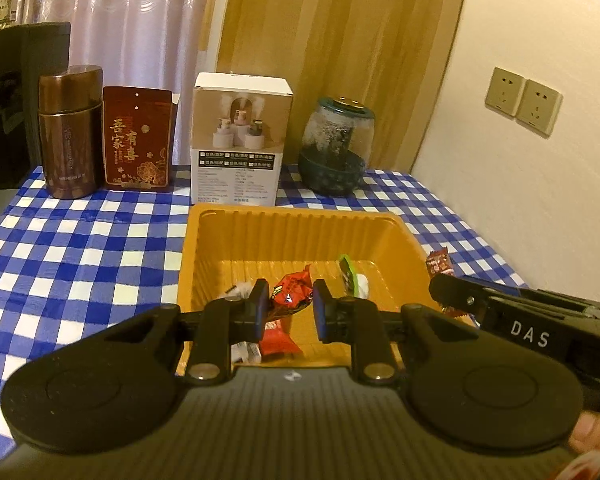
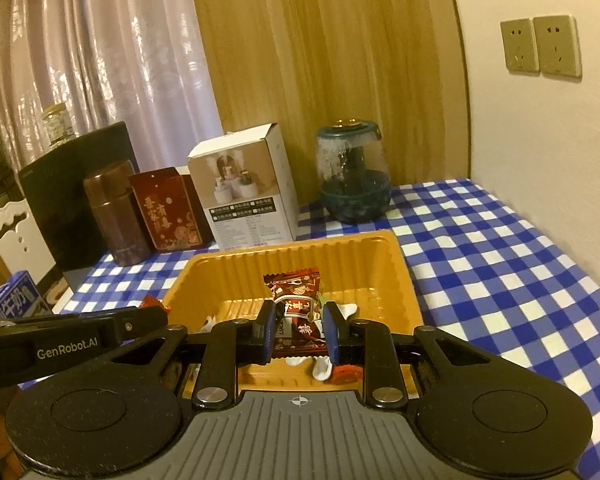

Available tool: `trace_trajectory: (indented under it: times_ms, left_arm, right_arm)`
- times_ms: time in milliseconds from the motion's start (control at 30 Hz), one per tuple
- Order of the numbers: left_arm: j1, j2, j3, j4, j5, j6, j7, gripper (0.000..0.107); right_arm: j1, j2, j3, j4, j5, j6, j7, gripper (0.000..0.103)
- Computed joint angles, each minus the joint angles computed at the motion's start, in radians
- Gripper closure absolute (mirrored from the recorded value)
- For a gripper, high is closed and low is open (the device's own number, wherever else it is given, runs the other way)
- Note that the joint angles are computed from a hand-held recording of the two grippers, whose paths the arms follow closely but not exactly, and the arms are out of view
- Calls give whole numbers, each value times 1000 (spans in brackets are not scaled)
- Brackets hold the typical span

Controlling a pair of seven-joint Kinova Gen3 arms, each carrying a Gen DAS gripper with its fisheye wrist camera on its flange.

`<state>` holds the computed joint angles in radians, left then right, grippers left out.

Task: Organize snacks
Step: 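Carry both candies to the tray while the left tool releases the red candy inside, then lower the brown-wrapped candy into the tray and open the right tool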

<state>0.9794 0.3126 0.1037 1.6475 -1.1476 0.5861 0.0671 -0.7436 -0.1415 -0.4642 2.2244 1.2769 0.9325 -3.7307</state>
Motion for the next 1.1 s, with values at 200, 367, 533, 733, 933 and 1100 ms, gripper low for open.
trace_trajectory:
  times_ms: [200, 367, 533, 733, 933, 1100]
  left_arm:
    - [-32, 19, -21, -14, 33, -47, -19, 87]
    - [-46, 28, -52, -16, 67, -114, -25, 87]
    - [-34, 48, -80, -32, 104, -134, -68, 84]
    - [-6, 45, -121, -27, 134, -120, -55, 68]
    - [2, 28, -124, -13, 87, -100, 3, 68]
    - [-13, 29, -96, -13, 72, -85, 2, 68]
  right_arm:
    - [35, 20, 50, -8, 49, -88, -34, 77]
    - [59, 34, 78, -13, 71, -148, -65, 77]
    - [69, 44, 85, -20, 67, -159, -67, 77]
    - [79, 42, 92, -13, 60, -179, -74, 77]
    - [89, 31, 90, -4, 74, -189, -100, 77]
    - [91, 31, 91, 0, 95, -210, -109, 77]
